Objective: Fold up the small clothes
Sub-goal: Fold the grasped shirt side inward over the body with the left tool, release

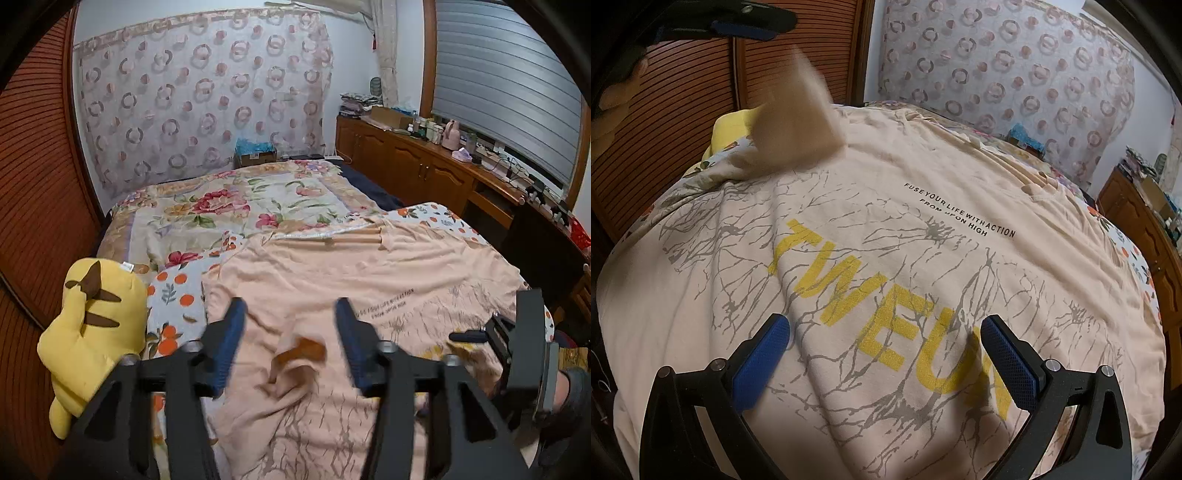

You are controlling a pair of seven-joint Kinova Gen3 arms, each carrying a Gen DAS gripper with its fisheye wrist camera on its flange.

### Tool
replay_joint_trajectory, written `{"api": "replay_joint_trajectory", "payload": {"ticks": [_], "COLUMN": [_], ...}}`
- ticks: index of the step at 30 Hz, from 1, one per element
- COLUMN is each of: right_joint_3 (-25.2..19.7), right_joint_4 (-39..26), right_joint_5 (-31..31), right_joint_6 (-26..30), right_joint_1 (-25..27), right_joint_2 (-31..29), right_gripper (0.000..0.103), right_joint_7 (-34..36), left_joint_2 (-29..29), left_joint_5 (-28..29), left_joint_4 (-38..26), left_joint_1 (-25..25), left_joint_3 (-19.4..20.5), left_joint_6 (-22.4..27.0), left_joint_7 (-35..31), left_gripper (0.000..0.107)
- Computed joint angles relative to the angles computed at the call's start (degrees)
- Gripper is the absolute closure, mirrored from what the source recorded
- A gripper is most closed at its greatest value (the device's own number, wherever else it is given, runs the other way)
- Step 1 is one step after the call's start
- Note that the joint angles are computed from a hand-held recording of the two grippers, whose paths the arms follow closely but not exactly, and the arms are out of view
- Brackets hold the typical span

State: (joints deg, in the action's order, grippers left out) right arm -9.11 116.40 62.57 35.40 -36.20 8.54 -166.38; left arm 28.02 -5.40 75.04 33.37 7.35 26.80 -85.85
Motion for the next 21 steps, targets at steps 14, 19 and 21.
{"api": "replay_joint_trajectory", "payload": {"ticks": [14,19,21], "right_joint_3": [0.1,0.3,0.4], "right_joint_4": [0.2,0.3,0.2], "right_joint_5": [-0.1,-0.4,-0.6], "right_joint_6": [-0.6,-1.4,-1.5], "right_joint_1": [0.2,0.6,0.7], "right_joint_2": [0.0,0.0,0.0], "right_gripper": [0.000,0.000,0.000], "right_joint_7": [-0.3,0.1,0.4], "left_joint_2": [4.7,3.8,2.5], "left_joint_5": [-1.7,4.3,5.0], "left_joint_4": [5.0,8.4,10.2], "left_joint_1": [-2.3,-8.2,-8.0], "left_joint_3": [-2.8,4.1,4.1], "left_joint_6": [3.1,0.7,-1.2], "left_joint_7": [7.2,0.8,-0.2], "left_gripper": [0.055,0.100,0.102]}}
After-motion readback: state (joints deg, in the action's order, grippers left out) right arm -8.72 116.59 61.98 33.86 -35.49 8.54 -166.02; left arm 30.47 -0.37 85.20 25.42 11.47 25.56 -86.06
